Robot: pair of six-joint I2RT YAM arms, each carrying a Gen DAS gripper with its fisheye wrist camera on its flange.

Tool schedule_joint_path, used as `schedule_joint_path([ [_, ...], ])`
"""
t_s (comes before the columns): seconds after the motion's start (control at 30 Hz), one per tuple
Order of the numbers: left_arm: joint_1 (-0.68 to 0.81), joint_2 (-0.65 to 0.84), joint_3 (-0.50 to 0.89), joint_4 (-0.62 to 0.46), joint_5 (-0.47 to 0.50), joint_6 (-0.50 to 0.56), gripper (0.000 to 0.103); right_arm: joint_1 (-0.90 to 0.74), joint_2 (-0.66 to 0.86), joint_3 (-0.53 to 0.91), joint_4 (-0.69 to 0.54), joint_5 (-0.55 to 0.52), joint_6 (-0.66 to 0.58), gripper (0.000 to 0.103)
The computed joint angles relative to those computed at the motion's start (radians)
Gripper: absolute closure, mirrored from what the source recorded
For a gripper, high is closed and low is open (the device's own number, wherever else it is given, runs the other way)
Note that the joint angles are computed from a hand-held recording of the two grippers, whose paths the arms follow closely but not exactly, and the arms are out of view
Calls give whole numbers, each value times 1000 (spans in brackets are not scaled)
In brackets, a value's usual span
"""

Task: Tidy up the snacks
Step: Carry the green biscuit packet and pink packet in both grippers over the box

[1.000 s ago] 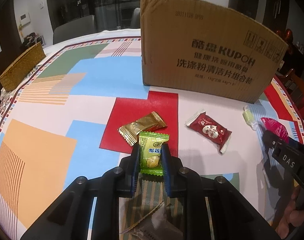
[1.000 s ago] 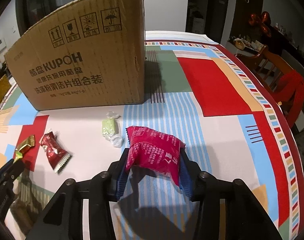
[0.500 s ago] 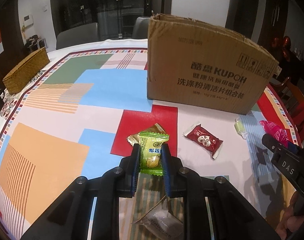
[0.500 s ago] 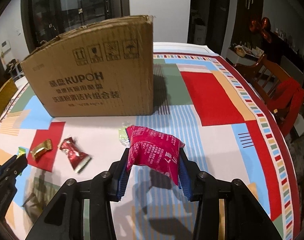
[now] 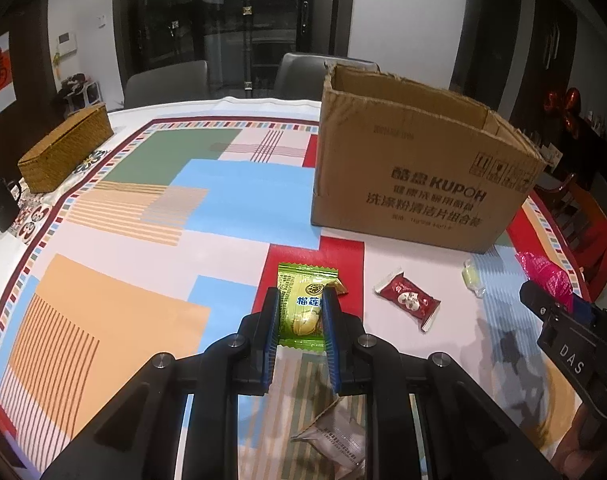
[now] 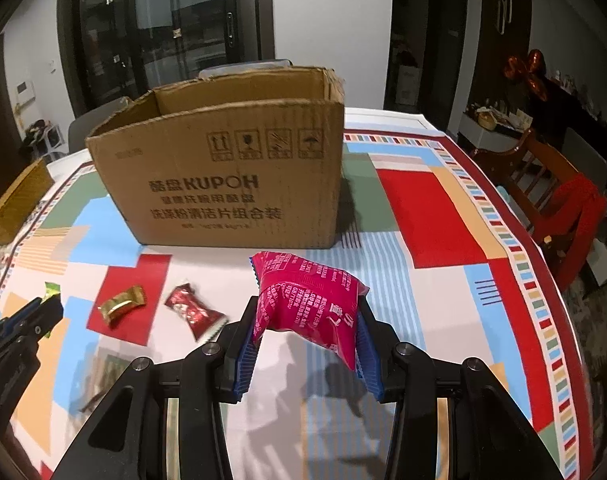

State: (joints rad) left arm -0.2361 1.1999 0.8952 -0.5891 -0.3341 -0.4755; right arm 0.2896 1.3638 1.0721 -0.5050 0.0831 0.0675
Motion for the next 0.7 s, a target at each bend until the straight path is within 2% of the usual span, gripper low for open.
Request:
schedule_joint_path([
  [0.7, 39, -1, 160, -62, 20, 62, 82, 43, -30, 126, -65, 24, 7, 58],
])
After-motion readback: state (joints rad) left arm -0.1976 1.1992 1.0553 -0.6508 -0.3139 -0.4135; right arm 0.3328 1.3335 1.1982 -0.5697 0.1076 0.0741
